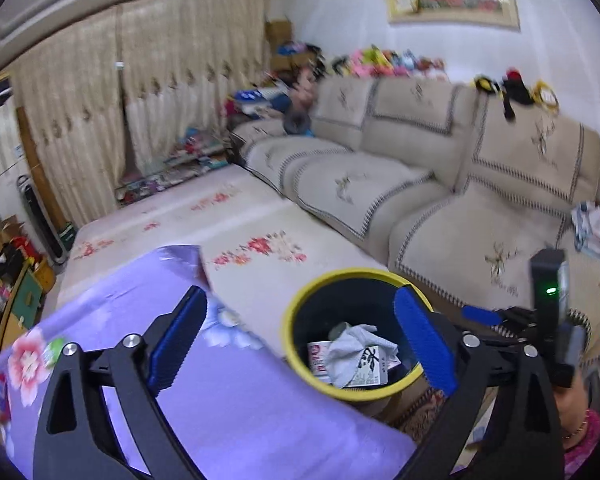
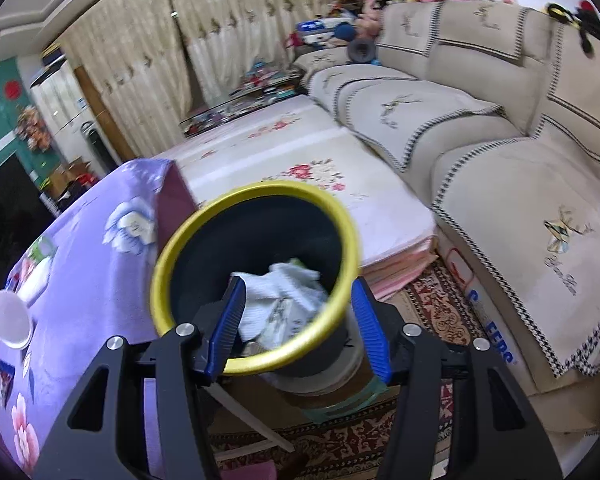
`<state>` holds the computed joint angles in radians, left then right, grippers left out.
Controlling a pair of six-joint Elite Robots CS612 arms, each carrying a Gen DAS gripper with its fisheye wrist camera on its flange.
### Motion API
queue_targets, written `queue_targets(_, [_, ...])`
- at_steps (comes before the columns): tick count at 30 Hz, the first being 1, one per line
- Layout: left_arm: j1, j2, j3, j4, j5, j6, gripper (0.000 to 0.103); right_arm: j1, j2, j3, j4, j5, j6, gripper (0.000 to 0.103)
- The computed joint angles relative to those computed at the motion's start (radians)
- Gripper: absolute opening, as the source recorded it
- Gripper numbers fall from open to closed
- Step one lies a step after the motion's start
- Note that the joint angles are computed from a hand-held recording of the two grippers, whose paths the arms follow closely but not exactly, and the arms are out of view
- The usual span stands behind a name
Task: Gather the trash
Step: 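Move both tools back over the table toward the white plastic cup, then grasp the white plastic cup rim with the right gripper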
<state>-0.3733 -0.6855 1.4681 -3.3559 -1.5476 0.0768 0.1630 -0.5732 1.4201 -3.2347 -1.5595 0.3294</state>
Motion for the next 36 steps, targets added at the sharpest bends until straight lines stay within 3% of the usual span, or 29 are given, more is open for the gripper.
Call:
queue_targets(5, [0.038,-0.066,0.134,-0.123,0.041,-0.084,0.098,0.036,0.007,-0.038,0.023,0.038,-0.066,0.053])
queue_targets(18, [0.142,-0.161,0.429,-0.368,0.303,-0.216,0.098,0.15,0.041,-0.178,0.139,0.135,-0.247,0.053])
queue_targets(23, [0.192,-0.175,0.495,-0.41,0.366,-0.271,0.098,0.202,0.071,-0.257,0.19,0.218,-0.333,0.053])
queue_targets(29, [0.228,-0.178,0.537,-0.432,0.421,-0.322,0.098,0.262,0.113,-0.363,0.294,0.33,-0.447,0.053])
queue_targets(36, [0.252,-0.169,0.54,-0.428,0.397,-0.342,0.098,0.3,0.176,-0.497,0.433,0.342,-0.489,0.053])
